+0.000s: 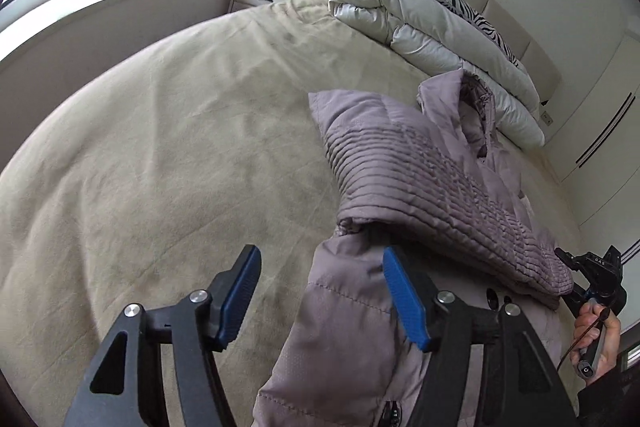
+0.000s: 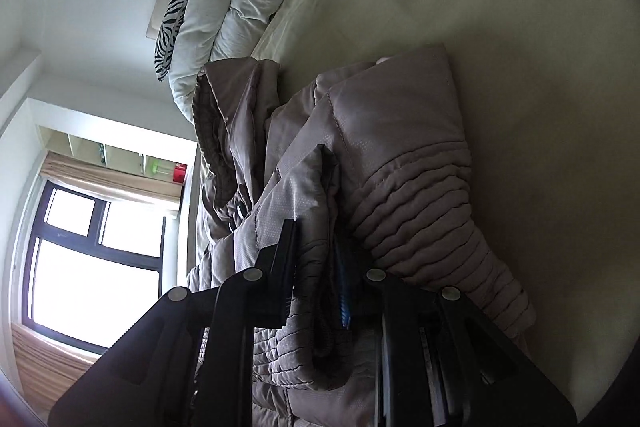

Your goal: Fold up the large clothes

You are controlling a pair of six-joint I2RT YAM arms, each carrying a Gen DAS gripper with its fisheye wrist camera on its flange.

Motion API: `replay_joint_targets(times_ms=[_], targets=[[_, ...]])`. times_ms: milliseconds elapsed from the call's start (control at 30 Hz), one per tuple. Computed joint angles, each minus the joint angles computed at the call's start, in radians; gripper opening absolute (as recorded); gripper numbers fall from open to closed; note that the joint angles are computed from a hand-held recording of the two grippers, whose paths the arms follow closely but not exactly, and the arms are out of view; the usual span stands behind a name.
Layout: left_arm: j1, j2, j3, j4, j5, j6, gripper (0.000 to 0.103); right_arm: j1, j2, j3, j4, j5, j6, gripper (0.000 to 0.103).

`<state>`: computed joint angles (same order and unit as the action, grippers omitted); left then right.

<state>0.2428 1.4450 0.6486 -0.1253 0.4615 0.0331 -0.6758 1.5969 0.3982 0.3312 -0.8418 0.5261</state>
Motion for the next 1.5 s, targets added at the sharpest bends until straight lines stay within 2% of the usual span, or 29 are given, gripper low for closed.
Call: replay_joint_targets(times_ms=[100,167,233,300,367,400,467,567,633,700,733,833,933,1067,1133,1167,1267,1333,1367,1400,1500], targets=[[-0.099,-0.094,0.038,0.026,-0.091,0.015,0.069,0.025,-0.061,0.014,-0.081,0.041,-0.045,0.017],[-0.2,-0.059,0.099,0.091,-0.179,0.041,0.069,0.041,-0.095,0.023,-0.121,0.069,-0.064,0.017],[-0.285,0.042,0.196,0.111,-0.253,0.075,0.069,0.044,-0.128,0.028,-0.163,0.085,-0.071,0.018],[-0.35,0.154,0.293,0.09,-0.314,0.115,0.069,0.036,-0.122,0.021,-0.147,0.079,-0.068,0.018],[-0.403,0.296,0.409,-0.016,-0.378,0.167,0.068,0.036,-0.111,0.018,-0.126,0.078,-0.064,0.018],[-0.418,0.348,0.428,-0.03,-0.403,0.177,0.067,0.036,-0.112,0.014,-0.124,0.079,-0.067,0.018],[-0.433,0.378,0.378,0.035,-0.442,0.197,0.068,0.045,-0.091,0.026,-0.115,0.084,-0.065,0.019],[-0.428,0.362,0.303,0.115,-0.44,0.197,0.068,0.054,-0.143,0.058,-0.226,0.144,-0.091,0.025],[-0.422,0.374,0.303,0.121,-0.426,0.198,0.068,0.073,-0.259,0.065,-0.328,0.271,-0.095,0.029],[-0.403,0.389,0.325,0.095,-0.386,0.184,0.068,0.105,-0.385,0.069,-0.41,0.386,-0.069,0.065],[-0.399,0.395,0.331,0.09,-0.373,0.177,0.068,0.125,-0.455,0.056,-0.413,0.413,-0.029,0.069],[-0.398,0.394,0.31,0.12,-0.368,0.173,0.068,0.238,-0.54,0.07,-0.409,0.365,-0.029,0.07],[-0.391,0.392,0.29,0.143,-0.355,0.165,0.068,0.393,-0.46,0.096,-0.325,0.331,-0.036,0.07],[-0.382,0.398,0.295,0.137,-0.334,0.171,0.068,0.487,-0.234,0.108,-0.24,0.388,-0.011,0.068],[-0.376,0.398,0.302,0.126,-0.322,0.17,0.068,0.511,-0.235,0.024,-0.121,0.425,-0.031,0.067],[-0.368,0.393,0.31,0.107,-0.306,0.168,0.068,0.525,-0.253,0.0,-0.1,0.445,-0.054,0.067],[-0.346,0.343,0.358,-0.01,-0.277,0.169,0.069,0.543,-0.345,0.021,-0.247,0.471,-0.106,0.067],[-0.323,0.297,0.39,-0.063,-0.224,0.154,0.075,0.478,-0.427,0.042,-0.341,0.402,-0.13,0.067],[-0.313,0.284,0.419,-0.084,-0.192,0.15,0.083,0.436,-0.452,0.064,-0.374,0.367,-0.156,0.072],[-0.309,0.287,0.462,-0.104,-0.172,0.145,0.09,0.402,-0.453,0.098,-0.402,0.342,-0.178,0.078],[-0.317,0.414,0.694,-0.216,-0.112,0.138,0.095,0.317,-0.316,0.274,-0.472,0.261,-0.204,0.08]])
